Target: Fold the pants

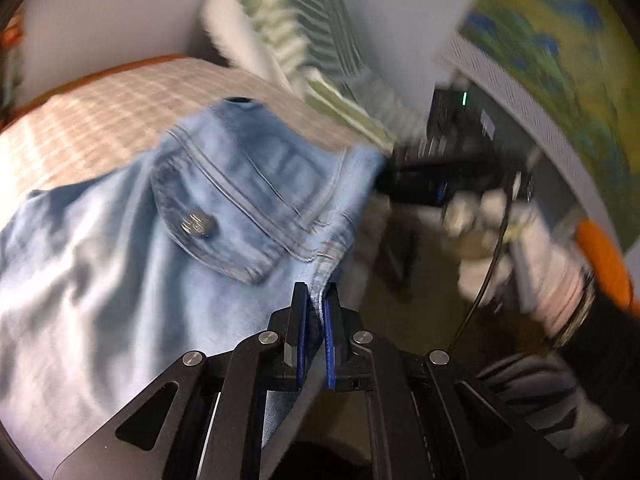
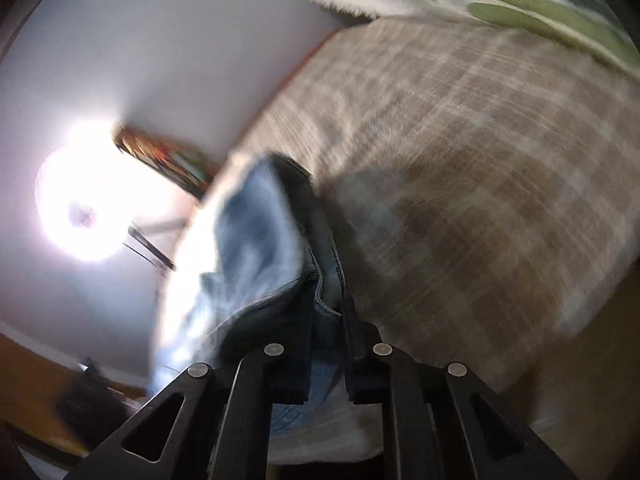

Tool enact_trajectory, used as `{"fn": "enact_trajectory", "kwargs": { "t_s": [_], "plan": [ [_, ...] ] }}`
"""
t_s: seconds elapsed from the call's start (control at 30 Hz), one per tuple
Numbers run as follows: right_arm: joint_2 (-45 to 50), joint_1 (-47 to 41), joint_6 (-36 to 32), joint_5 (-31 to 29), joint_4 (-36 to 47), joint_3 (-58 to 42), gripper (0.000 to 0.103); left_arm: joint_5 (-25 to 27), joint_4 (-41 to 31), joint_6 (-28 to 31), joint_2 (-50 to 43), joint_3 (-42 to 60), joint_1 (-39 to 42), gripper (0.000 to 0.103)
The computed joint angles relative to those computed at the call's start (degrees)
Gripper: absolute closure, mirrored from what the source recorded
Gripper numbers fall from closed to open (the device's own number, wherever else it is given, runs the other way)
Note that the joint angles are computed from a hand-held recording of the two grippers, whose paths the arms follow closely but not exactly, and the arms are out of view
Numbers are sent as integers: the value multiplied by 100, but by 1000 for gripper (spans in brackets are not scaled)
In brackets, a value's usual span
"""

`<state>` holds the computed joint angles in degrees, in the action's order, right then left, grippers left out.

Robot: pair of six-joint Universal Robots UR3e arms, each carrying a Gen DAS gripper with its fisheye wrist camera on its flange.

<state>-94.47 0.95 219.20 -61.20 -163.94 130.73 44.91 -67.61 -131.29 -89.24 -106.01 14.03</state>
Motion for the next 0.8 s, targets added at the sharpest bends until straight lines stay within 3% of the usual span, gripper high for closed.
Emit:
{"fn": "enact_trajectory", "kwargs": {
  "t_s": [0.07, 0.17, 0.3, 0.37, 0.47, 0.53, 0.67, 0.8],
  "plan": [
    [-289, -252, 40, 355, -276, 417, 83, 197, 279, -82, -84, -103, -183, 97],
    [-652, -262, -86, 141, 330, 397, 51, 331, 353, -249, -333, -18, -305, 97],
    [-757, -256, 9, 85, 431, 352, 16, 276, 28, -193, -249, 174, -215, 92],
    [-773, -309, 28, 173, 234, 470, 16, 220, -299, -32, -37, 238, -52, 90],
    [-642, -362, 181, 203, -168, 662, 17, -159, -1525, 643, 533, 425, 627, 85],
    [-665, -307, 14, -101, 164, 428, 18, -379, -2652, 1454, 1070, 663, 1408, 79],
    [-227, -162, -788, -466, 911, -740, 15, -446, -3862, 2678, 1720, 1028, 2933, 78],
    [1159, 150, -1419, -591, 1614, -2454, 13, -157, -3350, 2655, 1707, 957, 3868, 78]
  ]
}}
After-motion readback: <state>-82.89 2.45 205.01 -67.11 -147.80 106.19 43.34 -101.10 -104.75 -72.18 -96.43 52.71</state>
